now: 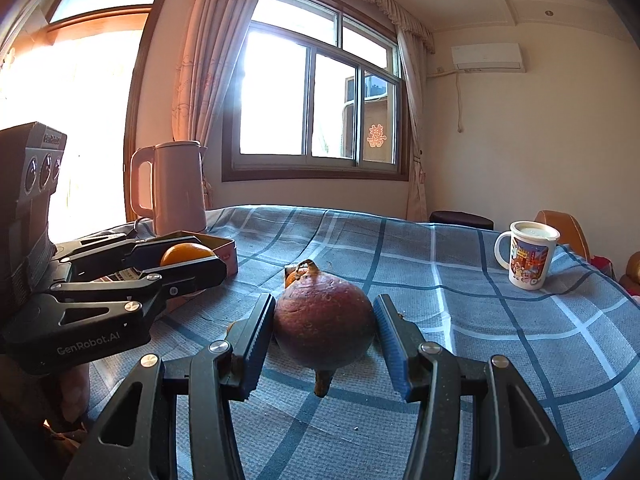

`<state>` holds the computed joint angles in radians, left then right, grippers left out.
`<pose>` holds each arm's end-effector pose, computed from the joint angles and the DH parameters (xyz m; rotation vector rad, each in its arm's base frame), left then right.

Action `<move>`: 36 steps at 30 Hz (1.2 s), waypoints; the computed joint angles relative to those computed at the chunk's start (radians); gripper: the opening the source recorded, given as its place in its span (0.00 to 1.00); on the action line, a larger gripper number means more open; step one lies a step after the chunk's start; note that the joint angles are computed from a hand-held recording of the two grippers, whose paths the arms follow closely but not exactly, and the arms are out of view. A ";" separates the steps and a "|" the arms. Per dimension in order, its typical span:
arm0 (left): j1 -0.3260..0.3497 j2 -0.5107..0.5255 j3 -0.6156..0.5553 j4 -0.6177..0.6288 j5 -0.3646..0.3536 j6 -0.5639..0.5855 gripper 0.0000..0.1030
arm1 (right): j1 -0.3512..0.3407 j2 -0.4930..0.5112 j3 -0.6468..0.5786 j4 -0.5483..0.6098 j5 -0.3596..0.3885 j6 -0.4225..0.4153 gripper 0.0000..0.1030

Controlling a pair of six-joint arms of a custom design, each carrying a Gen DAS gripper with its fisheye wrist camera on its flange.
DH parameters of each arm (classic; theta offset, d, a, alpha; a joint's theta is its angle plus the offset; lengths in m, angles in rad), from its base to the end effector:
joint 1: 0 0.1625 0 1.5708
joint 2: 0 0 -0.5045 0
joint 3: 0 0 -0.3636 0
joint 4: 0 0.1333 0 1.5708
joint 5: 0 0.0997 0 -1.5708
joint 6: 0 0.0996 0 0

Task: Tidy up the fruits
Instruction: 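Carry the purple root with the right tool while the left tool carries the orange toward the tin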

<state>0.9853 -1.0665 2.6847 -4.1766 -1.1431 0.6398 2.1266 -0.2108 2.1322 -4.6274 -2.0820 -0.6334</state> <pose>-0.0518 -0.3941 0.2743 1.1535 2.1303 -1.2805 0.3300 -0.3710 -0.0197 0.9459 -2.0652 1.4048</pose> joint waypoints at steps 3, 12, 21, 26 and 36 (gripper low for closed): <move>-0.005 0.002 0.005 -0.027 0.004 0.005 0.37 | -0.003 0.002 0.009 -0.017 0.023 -0.004 0.51; -0.024 0.003 0.012 -0.089 0.020 0.030 0.37 | -0.009 0.009 0.020 -0.062 0.063 -0.014 0.51; -0.023 -0.023 0.001 -0.073 0.031 0.031 0.37 | -0.002 -0.009 0.019 -0.046 0.068 0.006 0.51; -0.018 -0.045 -0.018 -0.057 0.059 0.037 0.37 | 0.020 -0.031 -0.007 0.014 0.070 0.000 0.51; 0.029 -0.115 -0.092 0.044 0.120 0.035 0.37 | 0.053 -0.073 -0.109 0.237 0.090 0.024 0.51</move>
<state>1.0142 -1.1812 2.5928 -4.1330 -1.0227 0.6747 2.1796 -0.2835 2.0229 -4.3907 -1.9918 -0.6096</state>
